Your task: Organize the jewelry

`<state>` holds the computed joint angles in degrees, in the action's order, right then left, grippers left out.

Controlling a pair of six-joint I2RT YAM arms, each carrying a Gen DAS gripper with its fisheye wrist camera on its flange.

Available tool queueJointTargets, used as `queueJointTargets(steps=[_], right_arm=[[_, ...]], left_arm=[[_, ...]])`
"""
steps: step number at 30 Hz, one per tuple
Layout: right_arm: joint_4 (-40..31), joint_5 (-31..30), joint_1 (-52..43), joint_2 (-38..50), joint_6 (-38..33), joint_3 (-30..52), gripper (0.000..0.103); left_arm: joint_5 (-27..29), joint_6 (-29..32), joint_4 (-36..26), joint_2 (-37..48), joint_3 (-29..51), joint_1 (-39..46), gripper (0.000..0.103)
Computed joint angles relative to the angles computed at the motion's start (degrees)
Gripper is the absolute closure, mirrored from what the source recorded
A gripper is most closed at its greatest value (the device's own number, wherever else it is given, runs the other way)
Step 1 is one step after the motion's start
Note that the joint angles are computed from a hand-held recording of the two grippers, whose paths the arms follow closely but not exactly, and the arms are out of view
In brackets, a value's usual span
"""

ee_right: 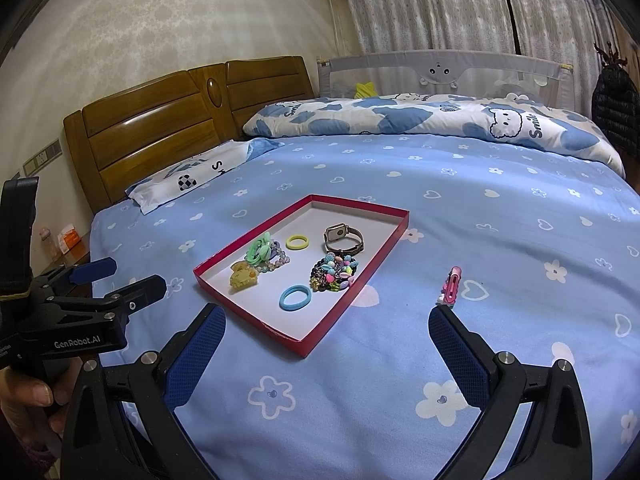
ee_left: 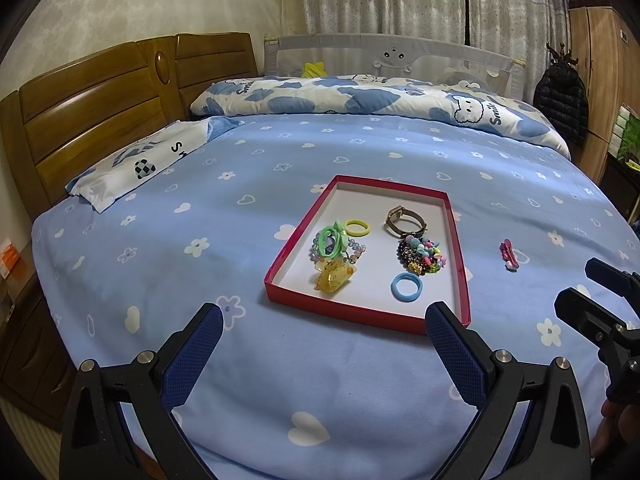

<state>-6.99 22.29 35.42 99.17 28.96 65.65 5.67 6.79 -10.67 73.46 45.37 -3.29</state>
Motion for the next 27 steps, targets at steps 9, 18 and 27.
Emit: queueJointTargets(steps=[9, 18, 27], right_arm=[[0.04, -0.04, -0.02, -0.04, 0.06, -0.1, 0.001], [-0.87, -0.12, 0.01, 0.19, 0.24, 1.01, 0.001], [-1.68, -0.83, -0.4, 0.87, 0.8, 2.41, 0.001]], left_arm=[[0.34, 0.13, -0.09, 0.03, 0.08, 0.21, 0.001], [0.35, 0.12, -0.14, 0.02, 0.13, 0.11, 0.001], [0.33, -0.04, -0.56, 1.47, 1.47, -0.99, 0.001]])
